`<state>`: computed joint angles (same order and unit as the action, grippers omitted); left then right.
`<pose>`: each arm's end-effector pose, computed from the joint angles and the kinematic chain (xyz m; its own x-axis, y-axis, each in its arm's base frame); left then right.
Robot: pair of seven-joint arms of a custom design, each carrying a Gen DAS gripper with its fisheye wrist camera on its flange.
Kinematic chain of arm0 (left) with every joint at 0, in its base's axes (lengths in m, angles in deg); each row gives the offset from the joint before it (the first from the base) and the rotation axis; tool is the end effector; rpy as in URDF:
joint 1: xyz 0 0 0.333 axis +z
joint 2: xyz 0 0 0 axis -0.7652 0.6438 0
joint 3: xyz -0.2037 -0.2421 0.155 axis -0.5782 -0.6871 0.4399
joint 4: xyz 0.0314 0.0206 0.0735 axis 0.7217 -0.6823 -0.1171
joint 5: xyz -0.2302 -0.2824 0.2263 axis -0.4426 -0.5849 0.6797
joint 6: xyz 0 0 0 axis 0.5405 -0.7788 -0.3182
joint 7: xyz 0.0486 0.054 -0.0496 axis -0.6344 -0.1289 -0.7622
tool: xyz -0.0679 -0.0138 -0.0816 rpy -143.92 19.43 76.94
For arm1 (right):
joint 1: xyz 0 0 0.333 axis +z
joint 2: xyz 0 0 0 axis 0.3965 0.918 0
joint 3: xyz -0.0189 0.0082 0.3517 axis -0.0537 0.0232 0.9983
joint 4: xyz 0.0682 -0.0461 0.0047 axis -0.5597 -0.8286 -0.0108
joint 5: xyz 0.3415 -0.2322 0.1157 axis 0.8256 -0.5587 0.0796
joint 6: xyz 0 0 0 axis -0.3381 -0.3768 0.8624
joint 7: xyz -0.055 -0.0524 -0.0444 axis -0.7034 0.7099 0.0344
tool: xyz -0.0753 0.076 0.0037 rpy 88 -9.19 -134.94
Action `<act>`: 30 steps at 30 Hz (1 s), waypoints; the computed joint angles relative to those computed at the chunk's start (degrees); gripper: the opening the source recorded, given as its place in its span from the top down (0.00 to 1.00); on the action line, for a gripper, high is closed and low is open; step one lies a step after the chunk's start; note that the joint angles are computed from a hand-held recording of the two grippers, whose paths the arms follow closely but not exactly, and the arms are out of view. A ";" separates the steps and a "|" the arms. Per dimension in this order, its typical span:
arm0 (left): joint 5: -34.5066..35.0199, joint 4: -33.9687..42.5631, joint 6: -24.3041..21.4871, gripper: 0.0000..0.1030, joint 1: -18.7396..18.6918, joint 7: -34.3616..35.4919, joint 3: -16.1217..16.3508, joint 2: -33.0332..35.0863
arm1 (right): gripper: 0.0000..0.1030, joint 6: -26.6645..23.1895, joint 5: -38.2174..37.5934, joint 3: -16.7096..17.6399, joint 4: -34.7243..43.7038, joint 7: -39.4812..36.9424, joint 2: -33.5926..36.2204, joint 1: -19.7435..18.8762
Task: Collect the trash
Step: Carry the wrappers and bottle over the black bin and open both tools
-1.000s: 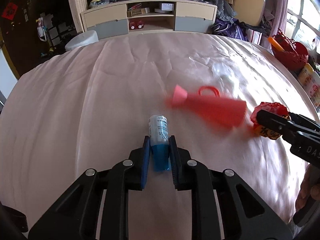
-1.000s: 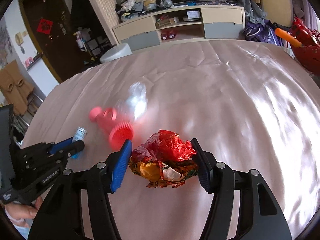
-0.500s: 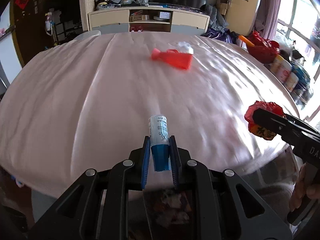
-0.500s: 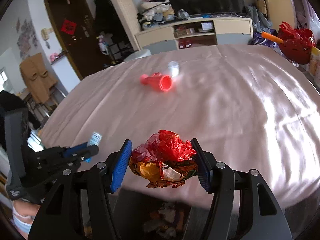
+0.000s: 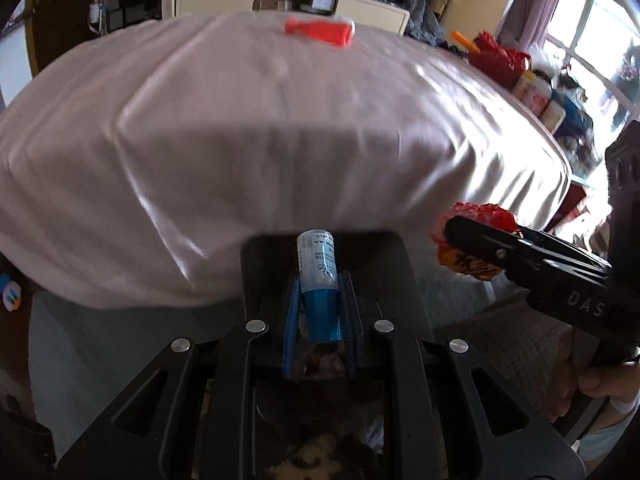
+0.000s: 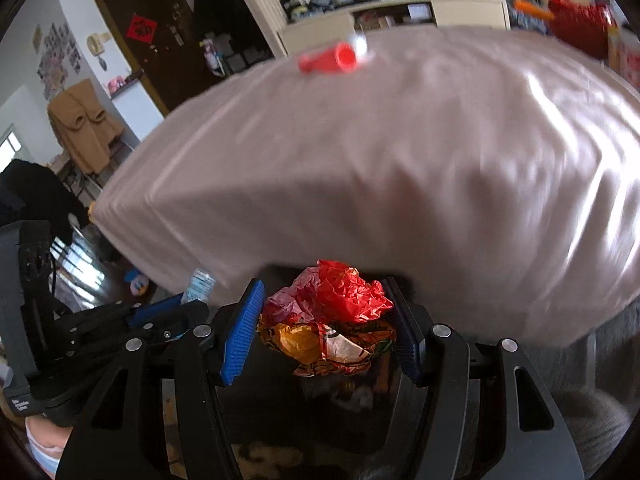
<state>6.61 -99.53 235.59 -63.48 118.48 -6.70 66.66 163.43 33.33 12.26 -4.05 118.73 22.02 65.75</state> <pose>0.5706 -0.2910 0.5127 -0.3676 -0.9136 0.1737 -0.7952 0.2120 -0.5680 0.5325 0.5247 0.5333 0.0300 -0.9360 -0.3507 -0.7840 0.1956 -0.5892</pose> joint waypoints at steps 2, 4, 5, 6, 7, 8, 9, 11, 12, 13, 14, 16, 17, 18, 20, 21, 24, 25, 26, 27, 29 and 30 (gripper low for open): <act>0.91 -1.51 -0.26 0.83 -0.17 -0.92 -0.04 -0.23 | 0.41 0.51 1.46 0.62 -1.33 -0.10 0.07 -0.20; -0.34 -1.74 -1.26 0.83 -0.21 -0.41 -0.20 0.32 | 0.41 -0.48 2.12 0.77 -1.23 -0.69 0.62 -0.01; -0.52 -1.93 -1.51 0.83 -0.22 -0.36 -0.26 0.46 | 0.41 -0.93 2.16 0.71 -1.14 -0.81 0.78 0.16; -0.57 -2.38 -1.63 0.83 -0.29 -0.26 -0.36 0.49 | 0.41 -1.27 2.32 0.71 -0.75 -1.00 1.14 0.26; -0.73 -2.37 -1.91 0.83 -0.35 0.05 -0.48 0.73 | 0.41 -1.49 2.35 0.66 -0.32 -1.13 1.40 0.42; -0.99 -2.36 -2.14 0.83 -0.38 0.46 -0.60 0.91 | 0.41 -1.65 2.01 0.49 -0.06 -1.24 1.59 0.69; -1.33 -2.66 -2.15 0.83 -0.41 0.92 -0.73 0.90 | 0.41 -1.96 1.84 0.37 0.11 -1.36 1.63 0.86; -1.53 -2.89 -2.34 0.83 -0.47 1.28 -0.80 0.99 | 0.41 -2.62 1.51 0.25 0.83 -1.44 2.03 1.22; -1.48 -2.86 -2.46 0.83 -0.43 1.24 -0.75 1.14 | 0.40 -2.32 1.62 0.24 0.76 -1.38 2.04 1.21; -1.49 -2.97 -2.64 0.83 -0.35 1.23 -0.68 1.10 | 0.39 -2.15 1.61 0.15 0.76 -0.98 2.09 1.36; -1.28 -2.97 -2.70 0.83 -0.33 0.91 -0.62 1.18 | 0.38 -2.19 1.45 -0.03 0.67 -0.54 2.03 1.51; -0.28 -2.69 -2.94 0.72 -0.27 -0.27 -0.42 1.39 | 0.37 -1.74 1.43 -0.16 0.40 0.20 1.93 1.49; -0.24 -2.87 -2.71 0.68 -0.18 -0.47 -0.39 1.31 | 0.35 -1.20 1.70 -0.08 -0.36 0.24 1.50 1.29; -0.33 -2.92 -2.70 0.62 -0.10 -0.49 -0.40 1.18 | 0.32 -0.98 1.92 -0.05 -0.47 0.49 1.43 1.20; -0.15 -2.99 -2.65 0.57 0.02 -0.66 -0.33 1.07 | 0.20 -1.06 1.38 -0.39 -0.70 1.50 1.22 1.42; 0.05 -3.04 -2.63 0.55 0.06 -0.87 -0.28 1.00 | 0.20 -1.17 1.00 -0.52 -0.67 1.99 1.15 1.52; 0.77 -3.07 -2.61 0.46 0.18 -1.98 -0.06 0.88 | 0.20 -1.41 0.74 -0.44 -0.77 2.68 0.97 1.32; 1.05 -3.08 -2.61 0.42 0.22 -2.42 0.01 0.81 | 0.20 -1.34 0.75 -0.41 -0.91 3.00 0.89 1.20; 1.51 -3.01 -2.63 0.41 0.27 -3.12 0.13 0.84 | 0.20 -1.33 0.76 -0.41 -1.03 3.40 0.82 1.12; 1.75 -2.96 -2.70 0.38 0.36 -3.56 0.22 0.84 | 0.20 -1.30 0.80 -0.38 -1.17 3.71 0.74 1.01; 2.04 -2.83 -2.78 0.33 0.52 -4.24 0.32 0.76 | 0.18 -1.31 0.80 -0.32 -1.42 4.20 0.61 0.84; 2.08 -2.81 -2.71 0.30 0.60 -4.43 0.35 0.68 | 0.18 -1.38 0.78 -0.30 -1.48 4.41 0.56 0.77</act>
<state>8.69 -102.34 232.88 -62.88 114.05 -6.35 67.35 162.05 34.11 11.96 -5.53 123.15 22.58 66.52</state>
